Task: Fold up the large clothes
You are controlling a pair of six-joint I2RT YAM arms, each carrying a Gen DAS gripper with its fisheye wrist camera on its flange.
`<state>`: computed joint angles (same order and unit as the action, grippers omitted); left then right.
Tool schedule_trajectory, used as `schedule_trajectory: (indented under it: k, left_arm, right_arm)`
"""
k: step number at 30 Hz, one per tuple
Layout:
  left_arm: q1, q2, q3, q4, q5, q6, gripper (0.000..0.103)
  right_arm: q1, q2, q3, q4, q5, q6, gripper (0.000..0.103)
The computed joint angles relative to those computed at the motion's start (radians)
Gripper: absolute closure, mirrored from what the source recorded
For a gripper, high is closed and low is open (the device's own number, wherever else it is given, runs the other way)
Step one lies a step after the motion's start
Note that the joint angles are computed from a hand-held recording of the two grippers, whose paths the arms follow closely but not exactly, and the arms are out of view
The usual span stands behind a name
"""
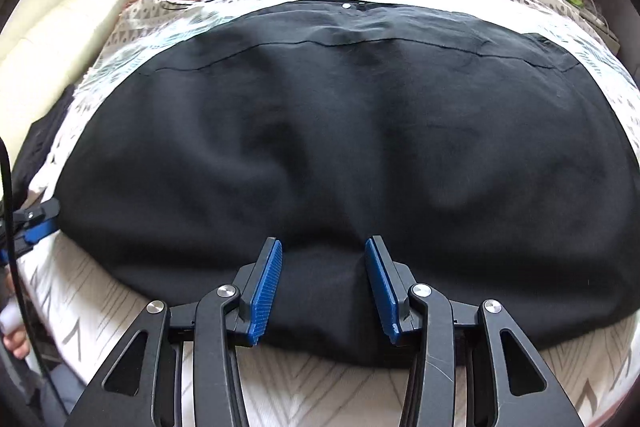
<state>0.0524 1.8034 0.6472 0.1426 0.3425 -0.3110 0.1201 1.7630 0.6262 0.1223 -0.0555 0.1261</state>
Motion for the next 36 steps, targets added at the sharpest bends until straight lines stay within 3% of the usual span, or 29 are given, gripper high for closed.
schedule_trajectory:
  k: [8,11,16,22,30,36]
  left_arm:
    - [0.005,0.088,0.084,-0.020,0.052,-0.051,0.042]
    - [0.000,0.096,0.090,-0.018,0.044,-0.056,0.046]
    - [-0.030,0.092,0.085,-0.007,0.007,-0.075,0.059]
    - [-0.041,0.092,0.092,-0.014,-0.016,-0.106,0.060]
    - [-0.027,0.099,0.131,-0.089,0.013,-0.139,0.060]
    - [-0.025,0.117,0.152,-0.107,0.018,-0.151,0.060]
  right_arm:
    - [-0.036,0.062,0.098,-0.037,-0.054,0.016,0.059]
    - [-0.061,0.117,0.212,-0.124,-0.109,-0.001,0.059]
    - [-0.074,0.236,0.397,-0.214,-0.111,0.010,0.065]
    - [-0.074,0.392,0.660,-0.330,-0.095,0.069,0.067]
    - [-0.099,0.552,0.919,-0.414,-0.102,0.120,0.076]
    - [-0.100,0.666,1.121,-0.494,-0.070,0.117,0.077]
